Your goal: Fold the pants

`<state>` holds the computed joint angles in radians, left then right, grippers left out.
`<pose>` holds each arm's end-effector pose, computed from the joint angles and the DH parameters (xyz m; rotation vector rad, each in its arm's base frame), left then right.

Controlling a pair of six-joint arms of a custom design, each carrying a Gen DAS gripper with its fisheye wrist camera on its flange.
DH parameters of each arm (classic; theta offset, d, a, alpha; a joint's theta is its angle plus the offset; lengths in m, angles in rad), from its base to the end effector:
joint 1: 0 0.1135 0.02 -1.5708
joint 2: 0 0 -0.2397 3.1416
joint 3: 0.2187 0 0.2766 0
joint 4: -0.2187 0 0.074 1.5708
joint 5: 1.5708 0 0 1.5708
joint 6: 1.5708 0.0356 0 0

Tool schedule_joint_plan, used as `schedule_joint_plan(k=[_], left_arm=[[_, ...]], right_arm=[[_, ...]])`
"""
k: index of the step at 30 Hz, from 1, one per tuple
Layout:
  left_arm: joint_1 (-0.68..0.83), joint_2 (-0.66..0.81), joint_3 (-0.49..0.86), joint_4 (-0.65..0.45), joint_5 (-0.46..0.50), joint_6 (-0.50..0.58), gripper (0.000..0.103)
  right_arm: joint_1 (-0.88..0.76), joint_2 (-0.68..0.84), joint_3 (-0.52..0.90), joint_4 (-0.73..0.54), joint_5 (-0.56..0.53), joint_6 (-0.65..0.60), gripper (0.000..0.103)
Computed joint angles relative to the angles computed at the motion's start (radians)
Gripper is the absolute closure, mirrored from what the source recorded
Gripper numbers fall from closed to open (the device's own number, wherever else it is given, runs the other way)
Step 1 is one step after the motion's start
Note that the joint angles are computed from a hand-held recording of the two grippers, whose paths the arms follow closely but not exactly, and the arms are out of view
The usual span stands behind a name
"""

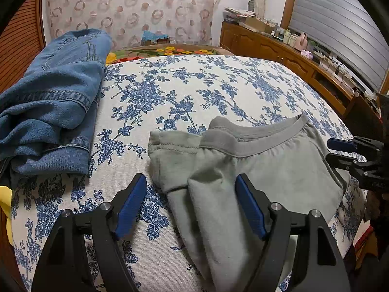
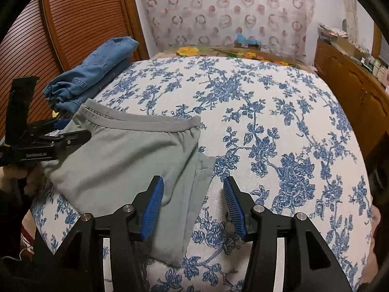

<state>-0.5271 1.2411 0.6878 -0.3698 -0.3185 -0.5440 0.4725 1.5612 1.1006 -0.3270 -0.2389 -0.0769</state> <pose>0.2378 -0.1255 0.1635 -0.1514 2.4270 -0.0806 0.3193 0.1726 0.2100 -0.7582 2.2562 0.4726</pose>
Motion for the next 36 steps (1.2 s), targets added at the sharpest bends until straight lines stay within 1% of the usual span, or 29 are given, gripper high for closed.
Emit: schedule_joint_plan(k=[10,16,20,24,31,36], left_arm=[[0.0,0.0,0.001,-0.001,0.001,-0.001,0.027],[0.001,-0.004,-0.001,-0.002,0.002,-0.001,0.027],[0.006,0.004,0.004,0.003,0.012,-0.004,0.027],[0.037,-0.007,0.001,0.014,0.064,-0.006,0.027],[0.093,-0.029,0.004,0.027,0.118,-0.002,0.027],[0.161,0.01,0.021,0.049,0.202,-0.004,0.027]], right_arm=[[0.045,0.09,0.083,0.011,0.024,0.019,0.05],[0.072,0.083,0.046,0.07,0.081,0.011,0.05],[0.074,0.075,0.029,0.089,0.083,0.012,0.05],[0.072,0.068,0.018,0.098,0.079,0.011,0.05],[0.072,0.064,0.012,0.102,0.077,0.017,0.049],[0.072,0.063,0.013,0.101,0.077,0.017,0.049]])
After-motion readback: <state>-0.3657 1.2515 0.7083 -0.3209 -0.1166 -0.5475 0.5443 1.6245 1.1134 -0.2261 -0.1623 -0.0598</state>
